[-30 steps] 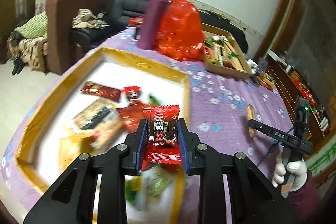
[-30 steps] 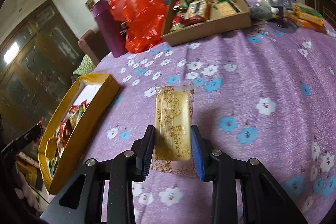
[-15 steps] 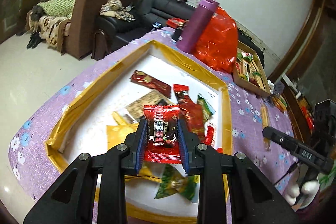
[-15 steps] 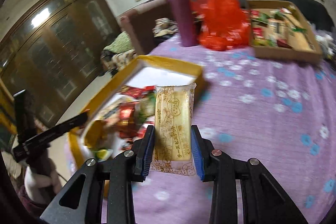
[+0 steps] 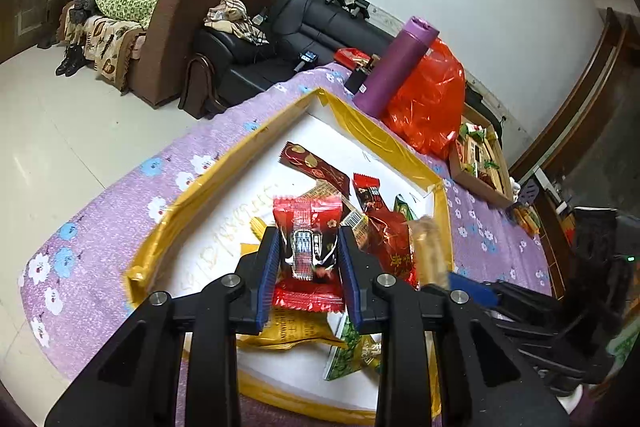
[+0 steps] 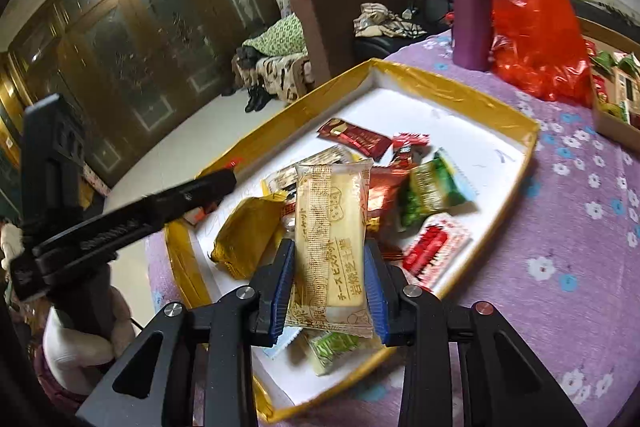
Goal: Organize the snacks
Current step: 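Carry both held snacks over the white tray and release them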
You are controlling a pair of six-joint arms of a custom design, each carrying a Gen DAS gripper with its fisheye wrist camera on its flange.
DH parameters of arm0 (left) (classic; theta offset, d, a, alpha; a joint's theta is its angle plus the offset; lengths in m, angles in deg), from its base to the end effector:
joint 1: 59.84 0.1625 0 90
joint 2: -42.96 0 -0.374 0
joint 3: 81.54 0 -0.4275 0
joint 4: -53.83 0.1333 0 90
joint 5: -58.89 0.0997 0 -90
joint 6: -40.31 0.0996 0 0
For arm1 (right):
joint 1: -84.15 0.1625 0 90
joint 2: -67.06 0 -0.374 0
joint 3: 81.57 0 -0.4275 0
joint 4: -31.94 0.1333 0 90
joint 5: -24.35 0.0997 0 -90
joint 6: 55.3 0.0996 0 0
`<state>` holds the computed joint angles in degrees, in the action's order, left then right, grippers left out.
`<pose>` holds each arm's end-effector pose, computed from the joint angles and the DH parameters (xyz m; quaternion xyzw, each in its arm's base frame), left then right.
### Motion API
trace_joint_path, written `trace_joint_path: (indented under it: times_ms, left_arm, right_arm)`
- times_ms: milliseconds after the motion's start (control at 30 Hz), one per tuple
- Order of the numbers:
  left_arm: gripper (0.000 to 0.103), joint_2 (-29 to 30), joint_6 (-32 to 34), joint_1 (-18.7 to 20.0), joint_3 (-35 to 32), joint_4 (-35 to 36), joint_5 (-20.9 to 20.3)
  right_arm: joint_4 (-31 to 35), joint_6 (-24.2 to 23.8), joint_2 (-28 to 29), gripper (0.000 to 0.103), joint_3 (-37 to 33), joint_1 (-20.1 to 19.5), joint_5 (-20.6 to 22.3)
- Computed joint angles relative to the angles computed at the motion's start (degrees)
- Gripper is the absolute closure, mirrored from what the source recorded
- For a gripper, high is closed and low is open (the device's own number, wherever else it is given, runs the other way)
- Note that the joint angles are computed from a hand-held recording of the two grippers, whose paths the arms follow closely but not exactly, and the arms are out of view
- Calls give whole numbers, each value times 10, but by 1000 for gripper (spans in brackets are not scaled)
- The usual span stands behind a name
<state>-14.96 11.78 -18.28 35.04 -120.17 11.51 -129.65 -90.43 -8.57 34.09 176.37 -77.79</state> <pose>-0.2727 -0.5101 0.0907 0.0786 0.9090 -0.3806 0.1504 0.1338 -0.5513 0.2190 0.2792 -0.9157 0.2305 0.1742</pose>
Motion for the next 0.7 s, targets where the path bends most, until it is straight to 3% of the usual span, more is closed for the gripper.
trace_joint_path:
  times_ms: [100,267,700]
  left_arm:
    - [76,-10,1,-1,10,-17,-2]
    - [63,-15,4,-3,16,-31,-4]
    - [50,-10,-22,-10,6,2,-3]
  right_arm:
    - [1,5,15,69,-9,2,-4]
    - [-3,12,21,66,-11,2,7]
    - [-3,27,-29,61,15,-19,35]
